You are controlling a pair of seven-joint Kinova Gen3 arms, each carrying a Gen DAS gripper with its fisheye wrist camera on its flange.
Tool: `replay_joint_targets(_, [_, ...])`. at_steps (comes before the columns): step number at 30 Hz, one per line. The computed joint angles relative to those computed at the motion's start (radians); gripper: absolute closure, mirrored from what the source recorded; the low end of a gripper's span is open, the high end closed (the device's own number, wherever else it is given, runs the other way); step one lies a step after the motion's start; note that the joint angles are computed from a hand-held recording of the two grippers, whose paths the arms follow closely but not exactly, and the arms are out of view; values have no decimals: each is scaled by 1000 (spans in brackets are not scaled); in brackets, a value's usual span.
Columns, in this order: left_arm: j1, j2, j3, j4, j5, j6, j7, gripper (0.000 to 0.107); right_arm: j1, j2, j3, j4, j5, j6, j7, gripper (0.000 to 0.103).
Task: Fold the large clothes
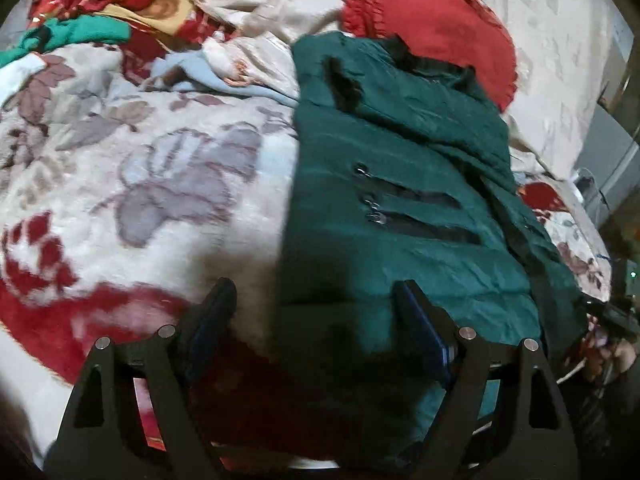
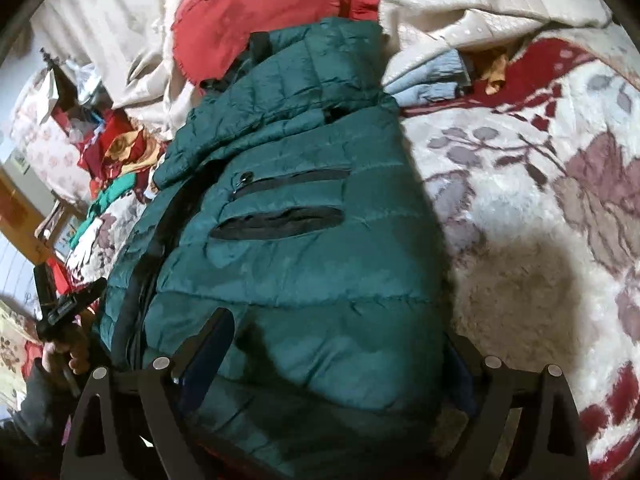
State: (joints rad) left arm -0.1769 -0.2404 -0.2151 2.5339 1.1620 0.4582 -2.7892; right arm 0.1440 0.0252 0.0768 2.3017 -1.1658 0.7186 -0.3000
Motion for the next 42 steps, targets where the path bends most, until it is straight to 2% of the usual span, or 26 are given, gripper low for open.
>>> replay_joint_targets(2, [34,6,12,0,20,-28,-5,25,-19,-4,-16,8,-7,-45,6,7])
replay_joint_targets(5, [21,37,87,-14,2,-74,80,22,-53,-17,-38,13,9,-105,-18,0])
replay_joint_targets(7, [49,40,59,-11,18,-78,84,20,-89,-28,-59,18,37,-178,-68,0])
replay_joint_targets(10, [59,47,57,-7,53,-85,58,16,-127,-37,-69,20,76,-241,-160,0])
replay_joint_targets(13, [56,51,61,-7,61,-84,52,13,-149,-40,-68,14,122,-265,-249,0])
replay_joint_targets(15, [59,47,64,-1,88,-94,42,13,-160,-45,-66,20,117,-282,-266,0])
replay_joint_targets(17, [49,43,57,6,124,-79,20,13,-175,-51,-69,27,116,-311,-287,0])
replay_joint_targets(22, [1,53,36,-5,77,6,45,13,-211,-69,-70,43,127,-369,-355,0])
replay_joint_targets(24, [-27,64,13,-10,69,62,18,13,-204,-71,-69,48,95,-368,-331,0])
replay_joint_targets(27, [-91,82,-22,-11,65,172,-58,13,-102,-63,-93,44,20,-274,-224,0])
replay_joint_targets(31, [-173,102,-109,12,86,328,-187,13,-123,-50,49,54,-91,-111,-62,3])
replay_joint_targets(33, [-208,116,-92,11,86,358,-214,13,-79,-42,70,66,-145,-30,20,8])
replay_joint_targets(35, [-223,141,-66,1,91,381,-242,14,13,-8,34,68,-182,52,99,8])
replay_joint_targets(37, [-240,161,-46,-8,97,420,-270,17,62,40,35,51,-182,133,136,9])
replay_joint_targets(40, [-253,155,-24,-7,118,442,-290,35,65,94,48,34,-226,190,198,10])
replay_joint_targets(42, [-261,138,-19,-1,132,438,-298,62,78,123,31,12,-244,218,230,21])
